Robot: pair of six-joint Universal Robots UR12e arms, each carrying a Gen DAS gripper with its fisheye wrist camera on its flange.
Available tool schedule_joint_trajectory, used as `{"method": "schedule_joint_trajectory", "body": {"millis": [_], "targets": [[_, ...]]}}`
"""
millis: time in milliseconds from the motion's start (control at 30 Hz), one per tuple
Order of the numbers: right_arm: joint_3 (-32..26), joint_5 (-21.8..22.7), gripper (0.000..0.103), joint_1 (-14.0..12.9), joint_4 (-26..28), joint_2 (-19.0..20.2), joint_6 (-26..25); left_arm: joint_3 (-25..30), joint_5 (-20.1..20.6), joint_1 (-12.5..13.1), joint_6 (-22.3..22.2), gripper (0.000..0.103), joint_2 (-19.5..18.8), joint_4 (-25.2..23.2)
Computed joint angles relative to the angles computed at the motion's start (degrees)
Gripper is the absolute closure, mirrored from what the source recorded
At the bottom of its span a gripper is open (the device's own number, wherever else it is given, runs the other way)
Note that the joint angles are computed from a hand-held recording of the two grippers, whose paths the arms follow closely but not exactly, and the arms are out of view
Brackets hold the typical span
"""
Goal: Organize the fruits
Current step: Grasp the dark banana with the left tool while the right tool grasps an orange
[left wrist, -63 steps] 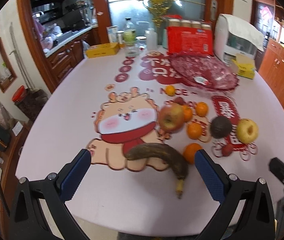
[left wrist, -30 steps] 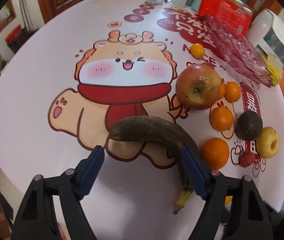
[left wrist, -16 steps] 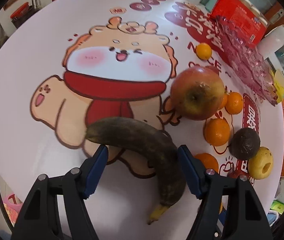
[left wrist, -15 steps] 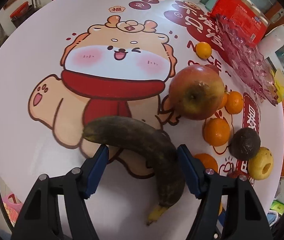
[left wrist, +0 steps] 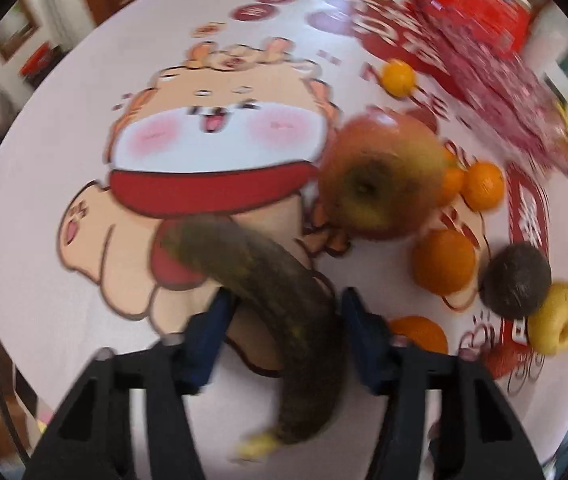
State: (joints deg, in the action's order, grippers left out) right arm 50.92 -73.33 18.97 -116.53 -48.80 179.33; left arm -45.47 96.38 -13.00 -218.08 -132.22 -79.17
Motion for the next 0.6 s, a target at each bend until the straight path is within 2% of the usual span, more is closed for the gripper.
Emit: {"method": "schedule_joint_trajectory", "body": {"millis": [100,200,367,433,600], "targets": [[0.28,0.41,0.074,-0.33,0.01,-0.08,1.05,2.20,0.78,-0.43,3.36,0.058,-1.22,-1.94],[0.53,0.63,0.074,-0.52,-0.38,-0.20,1.61,2.25,1.76,-0.83,4.94,0.059,-1.39,-1.45],[1.01,1.02,0.074,-0.77,-1.15,-0.42,1.74,-1.33,1.35,-1.73,8.76,0.068,0.70,0.78],[1.37,1.03,0.074,-0.81,-1.84,-0.62,1.57,-4.09,1.30,-1.95,10.14,0.069,1.99,3.68],[2.09,1.18,0.074,-0.85,-3.19,-1.14,1.87,-11.47,-2.49,-1.05,9.77,0.071,5.83,11.70]]}}
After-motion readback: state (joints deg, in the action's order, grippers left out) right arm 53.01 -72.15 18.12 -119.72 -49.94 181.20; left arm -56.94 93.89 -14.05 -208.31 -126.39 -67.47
